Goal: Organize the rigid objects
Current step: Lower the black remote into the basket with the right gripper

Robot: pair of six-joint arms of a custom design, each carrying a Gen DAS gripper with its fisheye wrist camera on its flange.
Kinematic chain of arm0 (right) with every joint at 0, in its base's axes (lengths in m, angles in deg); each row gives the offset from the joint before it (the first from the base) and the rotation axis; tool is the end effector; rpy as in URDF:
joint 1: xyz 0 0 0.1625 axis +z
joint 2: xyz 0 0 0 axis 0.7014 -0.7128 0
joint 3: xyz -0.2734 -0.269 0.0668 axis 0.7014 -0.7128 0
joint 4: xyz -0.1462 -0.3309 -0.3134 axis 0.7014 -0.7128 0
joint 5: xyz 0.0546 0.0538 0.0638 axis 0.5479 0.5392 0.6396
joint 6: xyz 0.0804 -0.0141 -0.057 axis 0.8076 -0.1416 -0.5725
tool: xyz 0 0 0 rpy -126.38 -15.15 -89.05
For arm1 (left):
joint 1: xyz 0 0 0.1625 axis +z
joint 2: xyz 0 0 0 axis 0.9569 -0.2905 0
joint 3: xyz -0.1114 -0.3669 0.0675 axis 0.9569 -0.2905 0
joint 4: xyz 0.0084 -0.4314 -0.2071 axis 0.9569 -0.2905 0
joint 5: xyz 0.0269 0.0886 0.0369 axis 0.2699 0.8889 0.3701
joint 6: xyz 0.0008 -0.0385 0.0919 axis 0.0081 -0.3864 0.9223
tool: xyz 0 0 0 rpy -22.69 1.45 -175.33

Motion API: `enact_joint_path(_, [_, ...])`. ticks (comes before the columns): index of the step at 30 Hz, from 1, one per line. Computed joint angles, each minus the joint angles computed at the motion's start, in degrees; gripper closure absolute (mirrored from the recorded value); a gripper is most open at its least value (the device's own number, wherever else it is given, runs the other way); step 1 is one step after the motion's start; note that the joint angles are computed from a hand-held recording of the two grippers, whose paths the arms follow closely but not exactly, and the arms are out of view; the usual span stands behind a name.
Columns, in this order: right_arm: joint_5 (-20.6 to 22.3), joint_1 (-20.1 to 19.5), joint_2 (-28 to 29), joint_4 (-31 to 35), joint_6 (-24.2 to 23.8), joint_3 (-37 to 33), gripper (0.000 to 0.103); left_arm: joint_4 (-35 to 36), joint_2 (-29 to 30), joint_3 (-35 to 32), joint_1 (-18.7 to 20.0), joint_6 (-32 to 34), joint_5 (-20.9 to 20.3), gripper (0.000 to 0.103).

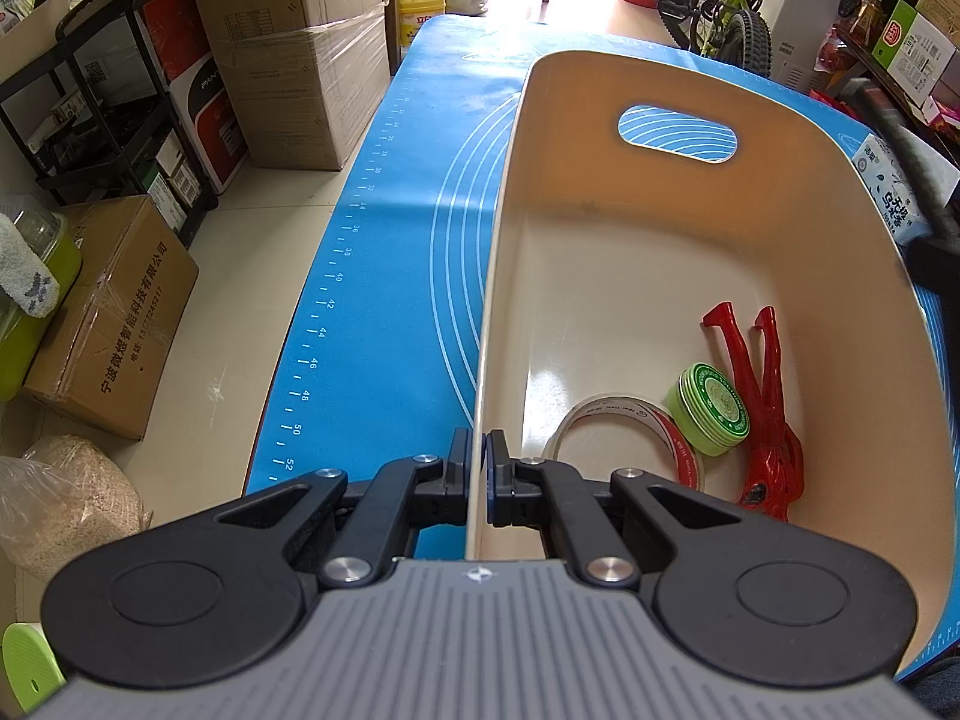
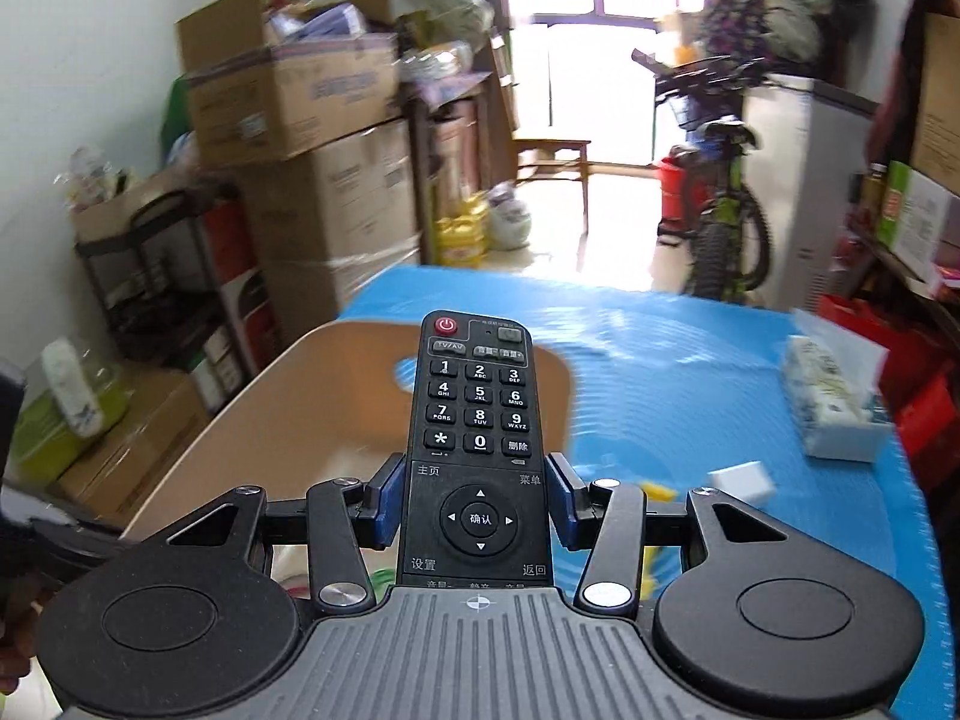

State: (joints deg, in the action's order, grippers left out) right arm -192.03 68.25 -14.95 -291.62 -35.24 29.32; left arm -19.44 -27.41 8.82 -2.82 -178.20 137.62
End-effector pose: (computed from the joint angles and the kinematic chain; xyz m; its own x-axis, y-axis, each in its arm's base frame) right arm 0.3215 -0.6290 -0.0085 -0.7251 0.2571 0.6388 -0.4111 0.5826 -0.7011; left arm -0.0532 -0.7154 0.2276 -0.6369 0.4553 -0.6221 0.6115 0.7898 -0.0481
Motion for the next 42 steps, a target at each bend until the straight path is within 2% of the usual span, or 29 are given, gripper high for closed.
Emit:
enact_joint_path(6, [0.5, -0.3, 2.5, 11.8, 5.1, -3.6, 0.05, 0.0, 0.0, 0.0, 0.0, 0.0, 0.0, 0.097])
enact_joint_path(12, [-0.9, -0.7, 3.5, 22.6, 10.9, -5.2, 0.05, 0.0, 0.0, 0.0, 0.0, 0.0, 0.0, 0.098])
enact_joint_path(16, [-2.5, -0.4, 4.0, 28.0, 12.2, -6.3, 0.05, 0.0, 0.0, 0.0, 0.0, 0.0, 0.0, 0.098])
enact_joint_path(20, [-1.5, -0.7, 3.0, 31.8, 14.7, -5.8, 0.049, 0.0, 0.0, 0.0, 0.0, 0.0, 0.0, 0.098])
enact_joint_path(23, [-1.1, -0.6, 3.1, 29.4, 13.4, -5.5, 0.049, 0.0, 0.0, 0.0, 0.0, 0.0, 0.0, 0.098])
enact_joint_path(26, [-0.5, -0.5, 2.3, 28.4, 14.3, -4.5, 0.047, -0.1, 0.0, 0.1, 0.0, 0.0, -0.1, 0.098])
enact_joint_path(28, [0.5, -0.4, 1.5, 24.6, 13.3, -3.2, 0.045, -0.1, 0.0, 0.2, -0.1, -0.1, -0.1, 0.098])
enact_joint_path(30, [0.0, 0.1, 0.8, 21.6, 13.3, -2.1, 0.038, -0.2, 0.0, 0.3, -0.1, 0.0, -0.1, 0.098])
enact_joint_path(33, [-0.9, 0.7, -0.7, 18.6, 14.5, -0.5, 0.037, -0.2, 0.0, 0.2, -0.1, 0.0, -0.1, 0.098])
enact_joint_path(42, [-6.9, 1.2, -3.5, 2.7, 6.5, 4.0, 0.036, -0.2, 0.0, 0.2, -0.1, 0.0, -0.1, 0.097])
